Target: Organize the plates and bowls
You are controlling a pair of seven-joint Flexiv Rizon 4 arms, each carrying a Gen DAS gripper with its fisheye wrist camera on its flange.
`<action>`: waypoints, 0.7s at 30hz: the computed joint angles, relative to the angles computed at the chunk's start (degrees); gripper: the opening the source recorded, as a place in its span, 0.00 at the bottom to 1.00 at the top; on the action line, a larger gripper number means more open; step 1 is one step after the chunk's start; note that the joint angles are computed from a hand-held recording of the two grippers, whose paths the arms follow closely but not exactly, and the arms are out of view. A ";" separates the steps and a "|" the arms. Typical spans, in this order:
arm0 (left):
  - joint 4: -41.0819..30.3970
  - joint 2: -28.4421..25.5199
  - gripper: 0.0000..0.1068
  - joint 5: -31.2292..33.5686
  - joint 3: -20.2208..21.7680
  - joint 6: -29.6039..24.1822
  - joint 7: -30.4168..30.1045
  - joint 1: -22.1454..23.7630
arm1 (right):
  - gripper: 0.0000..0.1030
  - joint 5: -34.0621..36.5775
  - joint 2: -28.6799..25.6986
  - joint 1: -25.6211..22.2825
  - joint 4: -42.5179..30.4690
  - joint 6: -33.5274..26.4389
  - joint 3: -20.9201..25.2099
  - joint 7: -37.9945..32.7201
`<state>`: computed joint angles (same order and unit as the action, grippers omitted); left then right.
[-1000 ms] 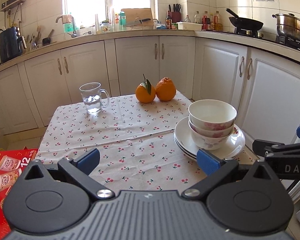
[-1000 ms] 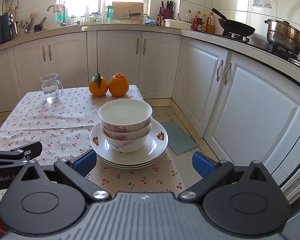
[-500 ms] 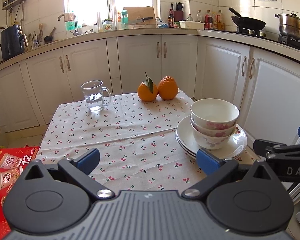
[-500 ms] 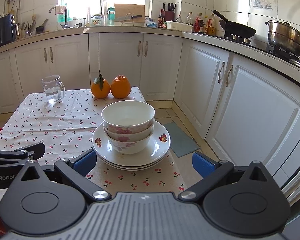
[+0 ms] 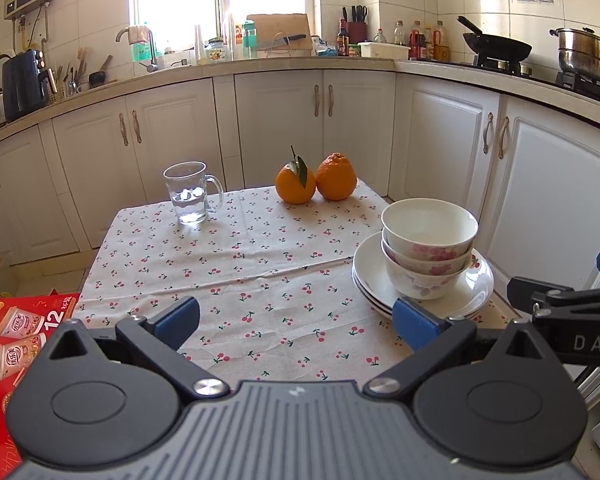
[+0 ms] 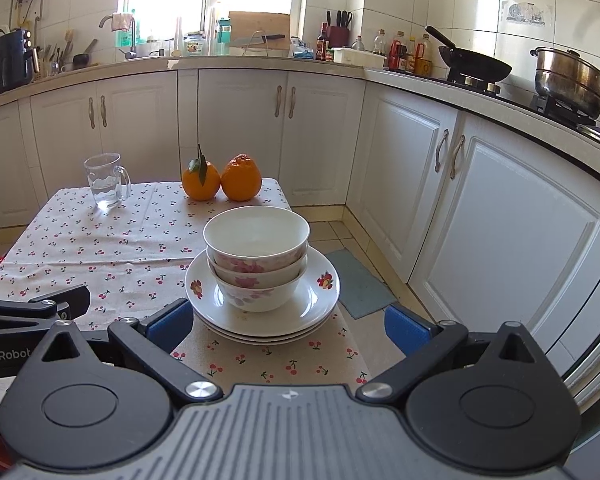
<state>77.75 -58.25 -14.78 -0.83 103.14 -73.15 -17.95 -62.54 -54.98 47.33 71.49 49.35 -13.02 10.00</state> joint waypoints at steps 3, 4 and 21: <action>-0.09 0.01 0.95 -0.04 0.16 -0.21 -0.09 -0.12 | 1.00 0.04 -0.06 -0.04 -0.10 -0.11 0.04 -0.17; -0.04 0.05 0.95 -0.06 0.21 -0.22 -0.16 -0.16 | 1.00 0.06 -0.07 -0.05 -0.12 -0.15 0.05 -0.22; -0.20 0.07 0.95 0.28 0.35 -0.71 -0.48 -0.16 | 1.00 -0.49 0.11 -0.05 0.34 -0.14 0.03 0.22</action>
<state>77.55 -58.18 -14.50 -0.48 102.42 -73.63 -18.12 -63.03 -54.86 47.28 71.83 49.22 -12.99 10.22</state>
